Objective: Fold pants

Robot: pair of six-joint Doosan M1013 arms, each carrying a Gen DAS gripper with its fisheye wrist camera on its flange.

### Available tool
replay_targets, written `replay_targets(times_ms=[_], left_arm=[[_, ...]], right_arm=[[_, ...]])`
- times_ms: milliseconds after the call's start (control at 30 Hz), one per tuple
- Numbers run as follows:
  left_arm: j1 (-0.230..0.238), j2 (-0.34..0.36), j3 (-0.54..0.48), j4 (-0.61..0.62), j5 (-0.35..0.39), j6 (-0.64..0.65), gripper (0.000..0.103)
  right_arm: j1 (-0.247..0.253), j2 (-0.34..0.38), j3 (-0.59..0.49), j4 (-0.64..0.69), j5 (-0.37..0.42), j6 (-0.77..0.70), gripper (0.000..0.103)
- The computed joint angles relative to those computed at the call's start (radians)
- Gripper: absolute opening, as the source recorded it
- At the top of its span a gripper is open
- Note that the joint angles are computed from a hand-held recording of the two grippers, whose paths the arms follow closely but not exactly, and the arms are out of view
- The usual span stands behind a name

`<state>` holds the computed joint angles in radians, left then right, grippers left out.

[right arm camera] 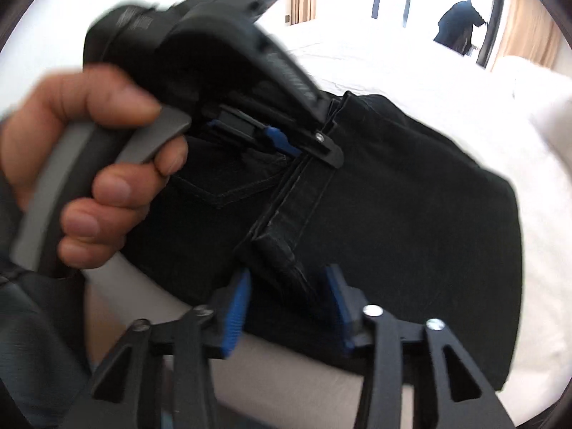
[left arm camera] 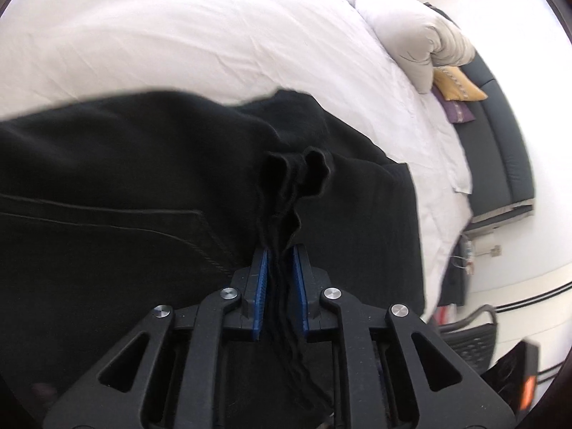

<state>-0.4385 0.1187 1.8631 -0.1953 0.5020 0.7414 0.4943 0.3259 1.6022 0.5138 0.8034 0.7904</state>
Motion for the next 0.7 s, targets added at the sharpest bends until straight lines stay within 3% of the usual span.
replay_targets(times_ms=[100, 200, 267, 367, 533, 700], left_arm=[[-0.014, -0.034, -0.006, 0.237, 0.086, -0.219, 0.013], [-0.022, -0.053, -0.009, 0.313, 0.078, -0.285, 0.013], [-0.028, -0.051, -0.019, 0.273, 0.044, -0.215, 0.013], [-0.038, -0.022, -0.035, 0.101, -0.028, -0.009, 0.013], [-0.065, 0.075, -0.107, -0.044, 0.02, 0.178, 0.013], [-0.072, 0.06, -0.043, -0.138, -0.006, 0.252, 0.013]], right_arm=[[-0.06, -0.009, -0.019, 0.103, 0.041, 0.013, 0.051], [-0.122, 0.013, -0.07, 0.185, 0.059, 0.053, 0.052], [-0.162, 0.046, -0.114, 0.243, 0.077, 0.107, 0.052], [-0.207, 0.114, -0.204, 0.31, 0.142, 0.183, 0.052], [-0.257, 0.204, -0.294, 0.4, 0.242, 0.293, 0.052], [-0.286, 0.299, -0.389, 0.457, 0.346, 0.375, 0.052]])
